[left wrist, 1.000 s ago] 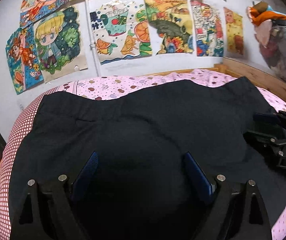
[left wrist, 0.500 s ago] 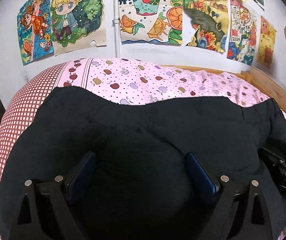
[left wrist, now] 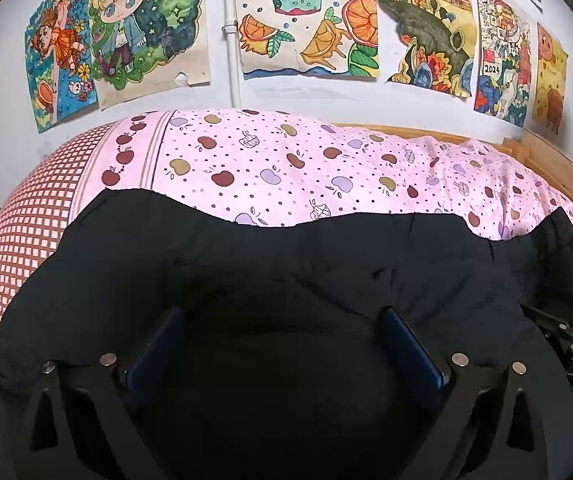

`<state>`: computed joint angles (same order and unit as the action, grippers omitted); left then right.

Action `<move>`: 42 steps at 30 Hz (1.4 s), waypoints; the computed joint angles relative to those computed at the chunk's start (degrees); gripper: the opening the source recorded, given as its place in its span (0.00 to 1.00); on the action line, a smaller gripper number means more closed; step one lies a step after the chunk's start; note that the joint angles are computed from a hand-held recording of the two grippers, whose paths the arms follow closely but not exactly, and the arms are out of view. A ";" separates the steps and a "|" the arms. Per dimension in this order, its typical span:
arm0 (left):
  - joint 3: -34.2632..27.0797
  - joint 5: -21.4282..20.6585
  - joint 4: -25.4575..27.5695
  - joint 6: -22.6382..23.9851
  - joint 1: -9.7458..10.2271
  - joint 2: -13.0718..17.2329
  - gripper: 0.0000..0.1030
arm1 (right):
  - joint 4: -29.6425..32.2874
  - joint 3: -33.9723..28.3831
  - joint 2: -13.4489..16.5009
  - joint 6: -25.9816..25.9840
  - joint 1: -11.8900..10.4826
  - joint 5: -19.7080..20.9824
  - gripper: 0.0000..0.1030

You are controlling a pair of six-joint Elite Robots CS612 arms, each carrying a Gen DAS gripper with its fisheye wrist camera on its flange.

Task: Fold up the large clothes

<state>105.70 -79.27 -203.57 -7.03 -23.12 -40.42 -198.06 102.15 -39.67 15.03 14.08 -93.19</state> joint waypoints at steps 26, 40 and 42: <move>2.47 -6.30 -11.19 -0.44 1.38 1.77 0.99 | -12.29 2.43 1.90 1.79 -0.39 1.55 0.75; 4.97 -8.17 -15.57 -0.63 1.63 1.22 1.00 | -16.04 3.45 1.81 -1.95 3.19 -13.20 0.89; 5.75 -8.66 -16.36 -1.16 1.81 0.71 1.00 | -15.42 3.56 1.48 -1.91 3.86 -16.67 0.90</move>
